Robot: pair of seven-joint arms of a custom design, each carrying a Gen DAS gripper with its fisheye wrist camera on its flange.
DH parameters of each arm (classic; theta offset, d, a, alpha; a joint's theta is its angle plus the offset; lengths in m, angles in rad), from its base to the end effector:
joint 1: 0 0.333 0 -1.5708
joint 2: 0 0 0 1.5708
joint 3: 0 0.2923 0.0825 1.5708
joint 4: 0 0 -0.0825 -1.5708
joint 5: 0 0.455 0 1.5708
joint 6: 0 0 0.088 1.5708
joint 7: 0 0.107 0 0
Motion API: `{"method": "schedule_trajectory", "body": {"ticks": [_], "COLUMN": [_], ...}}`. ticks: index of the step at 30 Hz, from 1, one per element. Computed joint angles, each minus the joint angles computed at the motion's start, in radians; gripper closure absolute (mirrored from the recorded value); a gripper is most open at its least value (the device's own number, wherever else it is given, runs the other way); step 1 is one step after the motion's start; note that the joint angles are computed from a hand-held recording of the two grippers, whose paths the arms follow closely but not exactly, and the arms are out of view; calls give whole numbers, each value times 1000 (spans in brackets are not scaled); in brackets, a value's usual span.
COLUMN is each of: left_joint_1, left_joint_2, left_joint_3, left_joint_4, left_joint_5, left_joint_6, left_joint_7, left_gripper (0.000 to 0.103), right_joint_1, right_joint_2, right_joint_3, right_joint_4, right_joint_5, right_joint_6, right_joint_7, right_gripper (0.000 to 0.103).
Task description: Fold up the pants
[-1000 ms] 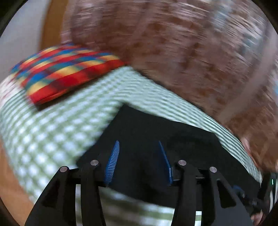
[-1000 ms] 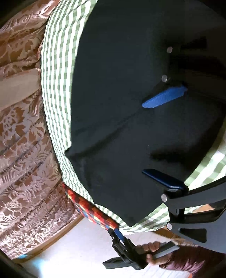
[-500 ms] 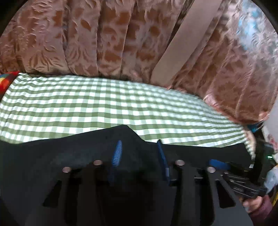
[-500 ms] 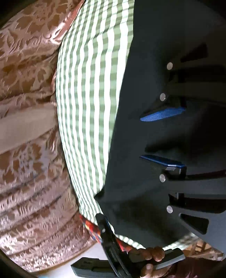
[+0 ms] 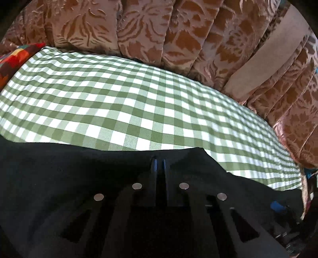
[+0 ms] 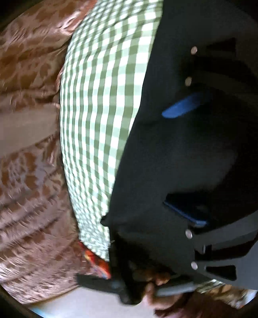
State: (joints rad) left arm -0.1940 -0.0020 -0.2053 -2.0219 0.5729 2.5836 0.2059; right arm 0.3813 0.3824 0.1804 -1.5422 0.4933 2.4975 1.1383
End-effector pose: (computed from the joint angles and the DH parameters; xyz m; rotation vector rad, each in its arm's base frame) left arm 0.6024 -0.2648 0.4562 -2.3216 1.2822 -0.8060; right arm 0.6644 0.3934 0.4541 -2.1658 1.0748 -0.0279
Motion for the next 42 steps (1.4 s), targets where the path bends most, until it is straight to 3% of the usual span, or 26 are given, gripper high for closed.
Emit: {"method": "schedule_trajectory", "body": {"ticks": [3,6,12,16,21,24,26,27,28,30,32,36,39,42], "left_joint_1": [-10,-25,-77,-104,-107,-106,-106,-105,-105,-105,-106,-105,-103,-98], "left_joint_2": [-62,-99,-77,-36,-33,-30,-29,-29,-28,-24,-23,-23,-23,-30], "left_joint_3": [-20,-44,-89,-89,-71,-68,-67,-66,-65,-65,-65,-61,-60,-57], "left_joint_4": [-33,-58,-41,-11,-33,-38,-45,-47,-47,-45,-44,-50,-57,-73], "left_joint_5": [110,112,107,98,72,72,83,85,86,90,95,82,81,90], "left_joint_6": [-12,6,-20,-43,4,19,31,37,40,39,39,56,76,105], "left_joint_7": [-107,-92,-8,24,-11,-27,-48,-56,-60,-60,-66,-66,-69,-85], "left_gripper": [80,79,79,79,75,75,74,74,74,74,74,74,74,74], "right_joint_1": [-1,-32,-70,-92,-146,-198,-266,-277,-274,-286,-316,-319,-331,-339], "right_joint_2": [-14,-26,-133,-203,-221,-208,-158,-138,-115,-95,-80,-130,-189,-247], "right_joint_3": [4,20,-5,-67,-159,-181,-172,-176,-195,-204,-189,-184,-171,-165], "right_joint_4": [-25,-33,-139,-222,-258,-247,-175,-151,-126,-109,-88,-124,-171,-207], "right_joint_5": [5,96,208,160,-8,-30,75,66,2,-36,8,-23,38,111], "right_joint_6": [24,13,48,107,155,152,35,3,-11,3,-11,27,62,24], "right_joint_7": [-16,-32,3,91,339,432,378,393,450,505,495,469,417,317], "right_gripper": [15,18,53,53,54,56,67,92,102,102,103,91,91,91]}}
